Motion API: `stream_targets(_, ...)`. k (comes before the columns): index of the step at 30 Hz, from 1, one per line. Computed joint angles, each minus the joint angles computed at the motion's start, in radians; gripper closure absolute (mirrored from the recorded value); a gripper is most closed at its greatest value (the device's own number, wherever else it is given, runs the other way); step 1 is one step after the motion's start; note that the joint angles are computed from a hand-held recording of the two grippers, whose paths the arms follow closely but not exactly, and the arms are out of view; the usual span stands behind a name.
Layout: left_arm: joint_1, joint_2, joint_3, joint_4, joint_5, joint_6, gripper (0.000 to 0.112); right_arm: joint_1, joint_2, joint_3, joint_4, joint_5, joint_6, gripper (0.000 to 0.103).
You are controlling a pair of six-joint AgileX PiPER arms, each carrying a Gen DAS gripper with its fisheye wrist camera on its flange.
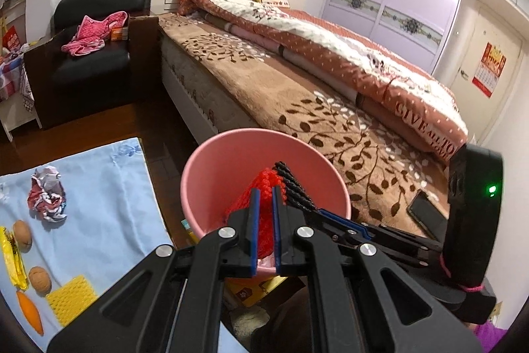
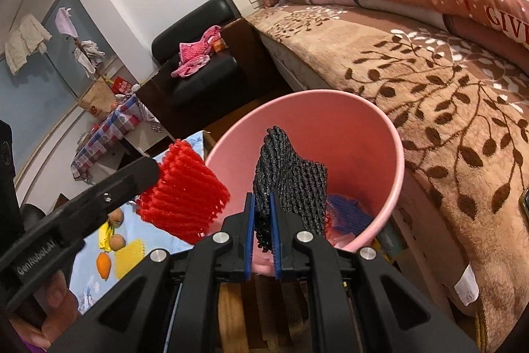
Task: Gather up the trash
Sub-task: 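Carry the red mesh net and black mesh sleeve over the pink bucket, then open the left tool to drop the red mesh net into the bucket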
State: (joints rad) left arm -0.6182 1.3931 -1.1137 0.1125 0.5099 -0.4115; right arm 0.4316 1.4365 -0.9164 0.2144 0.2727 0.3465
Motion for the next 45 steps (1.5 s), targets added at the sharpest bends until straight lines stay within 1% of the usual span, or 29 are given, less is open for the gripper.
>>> stream_targets(5,-0.010,0.057,-0.019,0.025,-0.012,-0.022,0.106,-0.016,0.034,-0.001,0.003,-0.004,-0.019,0.094)
stream_targets(12,-0.008,0.087,-0.044,-0.030,-0.039,0.021,0.106,-0.034,0.064,0.002,0.001,-0.015,-0.031,0.094)
stream_targets(19,-0.021,0.143,-0.071,0.024,-0.037,-0.020,0.106,-0.040,0.095,-0.006,0.013,-0.020,-0.049,0.094)
stream_targets(21,-0.020,0.156,-0.073,0.031,-0.036,-0.029,0.106,-0.036,0.102,-0.012,-0.018,-0.018,-0.023,0.094)
stream_targets(23,-0.016,0.167,-0.070,0.032,-0.039,-0.028,0.106,-0.039,0.109,-0.015,-0.016,-0.017,-0.027,0.094)
stream_targets(30,-0.004,0.173,-0.056,0.052,-0.042,-0.058,0.106,-0.045,0.130,-0.031,-0.022,-0.012,-0.028,0.094)
stream_targets(33,-0.004,0.176,-0.061,0.062,-0.031,-0.067,0.106,-0.047,0.138,-0.034,-0.023,-0.011,-0.028,0.094)
stream_targets(34,-0.002,0.177,-0.062,0.057,-0.026,-0.064,0.103,-0.047,0.142,-0.036,-0.024,-0.011,-0.028,0.094)
stream_targets(35,-0.002,0.178,-0.065,0.056,-0.022,-0.065,0.092,-0.048,0.144,-0.037,-0.023,-0.011,-0.030,0.094)
stream_targets(37,0.001,0.176,-0.063,0.051,-0.020,-0.069,0.077,-0.050,0.155,-0.047,-0.026,-0.008,-0.029,0.094)
stream_targets(43,0.003,0.160,-0.051,0.078,-0.007,-0.102,0.075,-0.042,0.160,-0.051,-0.082,-0.006,0.032,0.093)
stream_targets(44,0.005,0.154,-0.048,0.077,-0.004,-0.103,0.075,-0.040,0.161,-0.054,-0.100,-0.003,0.052,0.092)
stream_targets(45,0.005,0.149,-0.044,0.080,-0.002,-0.108,0.075,-0.038,0.162,-0.055,-0.110,-0.002,0.065,0.086)
